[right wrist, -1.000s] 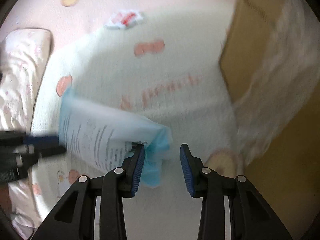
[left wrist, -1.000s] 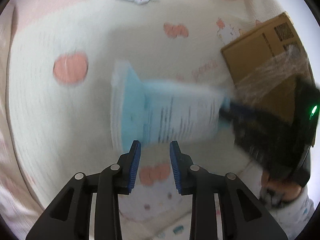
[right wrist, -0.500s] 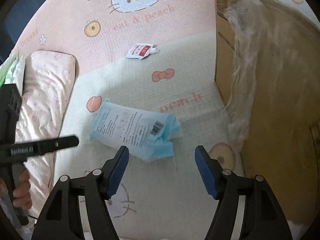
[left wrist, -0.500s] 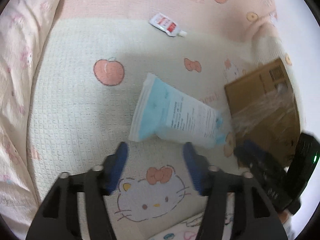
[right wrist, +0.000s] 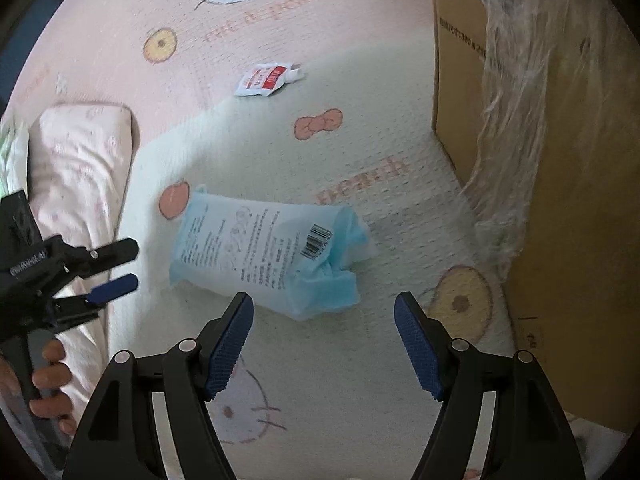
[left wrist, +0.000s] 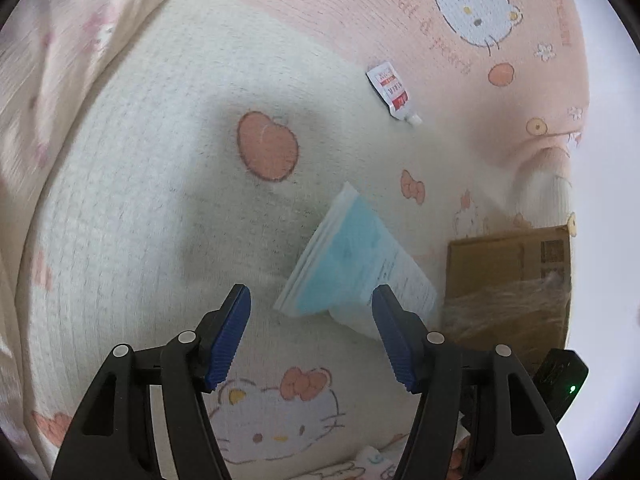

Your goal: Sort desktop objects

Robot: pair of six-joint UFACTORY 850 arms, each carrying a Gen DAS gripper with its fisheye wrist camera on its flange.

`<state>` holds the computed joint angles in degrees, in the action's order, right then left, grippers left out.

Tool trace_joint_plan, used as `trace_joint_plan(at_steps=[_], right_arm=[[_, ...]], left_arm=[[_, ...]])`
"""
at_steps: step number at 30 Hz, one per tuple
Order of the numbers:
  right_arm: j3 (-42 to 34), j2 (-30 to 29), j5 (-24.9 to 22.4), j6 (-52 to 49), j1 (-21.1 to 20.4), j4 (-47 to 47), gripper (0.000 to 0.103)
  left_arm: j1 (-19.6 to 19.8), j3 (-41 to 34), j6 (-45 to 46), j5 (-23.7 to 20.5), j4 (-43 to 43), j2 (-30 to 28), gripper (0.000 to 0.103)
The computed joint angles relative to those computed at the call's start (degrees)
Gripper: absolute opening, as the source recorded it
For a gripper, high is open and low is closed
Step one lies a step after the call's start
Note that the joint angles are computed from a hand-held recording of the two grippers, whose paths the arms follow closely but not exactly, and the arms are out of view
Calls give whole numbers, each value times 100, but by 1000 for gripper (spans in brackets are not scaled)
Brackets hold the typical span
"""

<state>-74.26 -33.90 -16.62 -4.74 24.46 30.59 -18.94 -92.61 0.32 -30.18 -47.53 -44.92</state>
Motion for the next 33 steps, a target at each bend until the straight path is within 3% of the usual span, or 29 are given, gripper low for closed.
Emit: trace_joint_plan(at_steps=[3, 6, 14, 16, 23, 27, 31, 33], right_arm=[[-160, -139, -145, -195, -33, 287, 73], [-380, -323, -332, -277, -76, 478, 74], [-964, -833, -986, -297, -187, 667, 75], [-1057, -926, -1122, -529, -240, 979, 76], [-1159, -1071, -1396, -950, -377, 1836, 79], [-1166, -1017, -1280, -587, -290, 1400, 81], [-1102, -932, -1302, -852, -211, 1278, 81], [-982, -851, -1268, -1045, -210, 1480, 81]], left_arm=[[35, -484, 214, -381, -82, -356, 67], [19, -1112, -63, -735, 355, -766, 67], [-46, -2147, -237, -1186, 611, -1493, 67], [-95, -2182, -271, -1063, 813, -1502, 67], [-52, -1989, 112, -1351, 338, -1446, 67], [-121, -1798, 251, -1366, 409, -1314, 67], [-208, -1611, 420, -1314, 493, -1170, 67], [-215, -1446, 595, -1300, 261, -1063, 61]])
